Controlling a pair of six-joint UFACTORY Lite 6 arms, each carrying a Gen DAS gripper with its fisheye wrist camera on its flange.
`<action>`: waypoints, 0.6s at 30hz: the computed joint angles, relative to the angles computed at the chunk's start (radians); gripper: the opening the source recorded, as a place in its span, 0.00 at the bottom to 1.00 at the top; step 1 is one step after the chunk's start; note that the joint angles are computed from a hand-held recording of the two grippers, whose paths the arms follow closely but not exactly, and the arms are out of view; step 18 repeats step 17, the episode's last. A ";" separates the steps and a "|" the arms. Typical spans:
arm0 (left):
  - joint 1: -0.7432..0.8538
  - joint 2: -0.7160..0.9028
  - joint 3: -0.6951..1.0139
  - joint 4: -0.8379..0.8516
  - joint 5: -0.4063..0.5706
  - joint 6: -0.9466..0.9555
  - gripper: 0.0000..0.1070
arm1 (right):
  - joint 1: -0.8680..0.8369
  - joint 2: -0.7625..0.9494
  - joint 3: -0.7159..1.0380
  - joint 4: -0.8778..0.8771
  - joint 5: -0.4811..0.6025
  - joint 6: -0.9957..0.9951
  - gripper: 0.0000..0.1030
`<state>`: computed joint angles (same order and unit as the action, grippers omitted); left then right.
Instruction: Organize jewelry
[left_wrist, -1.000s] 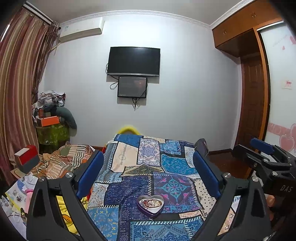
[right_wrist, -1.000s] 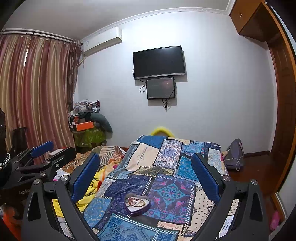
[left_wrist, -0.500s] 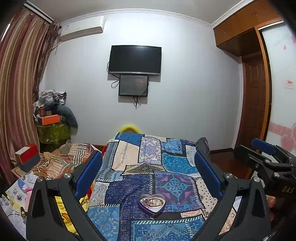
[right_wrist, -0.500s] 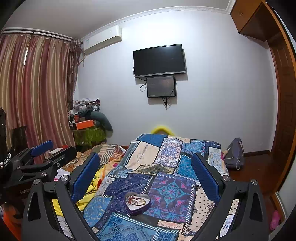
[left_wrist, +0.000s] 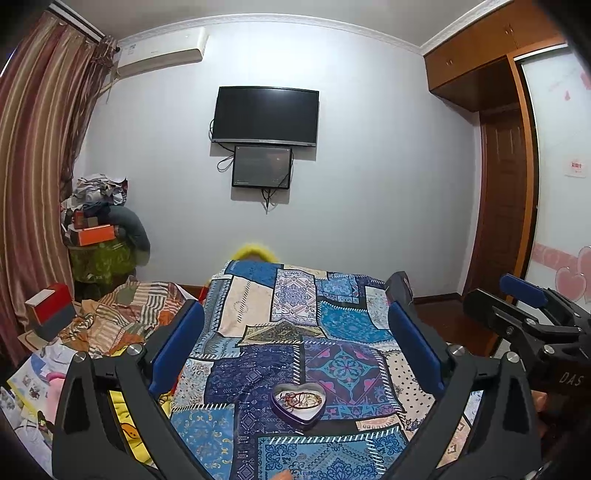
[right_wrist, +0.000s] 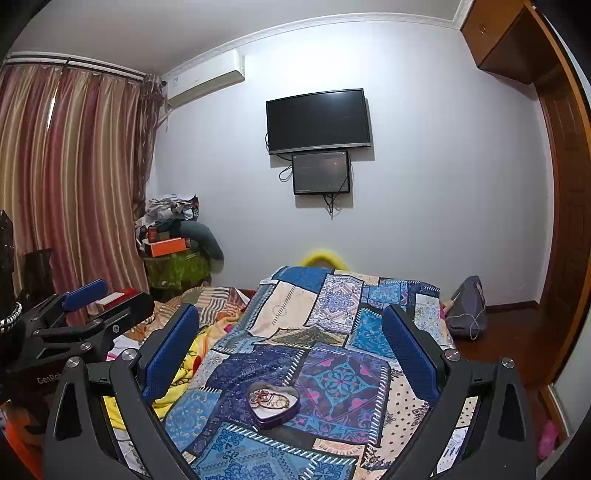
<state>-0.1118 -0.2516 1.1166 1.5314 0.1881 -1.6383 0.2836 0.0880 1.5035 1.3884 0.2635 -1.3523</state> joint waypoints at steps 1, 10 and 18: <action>0.000 0.000 0.000 0.004 0.001 -0.003 0.94 | 0.000 -0.001 -0.002 0.002 0.000 -0.002 0.96; 0.002 -0.008 -0.009 0.052 -0.007 -0.047 0.94 | 0.004 -0.001 -0.004 0.009 -0.007 -0.011 0.96; -0.005 -0.009 -0.011 0.060 -0.006 -0.044 0.94 | 0.003 0.004 0.003 -0.007 -0.006 0.002 0.96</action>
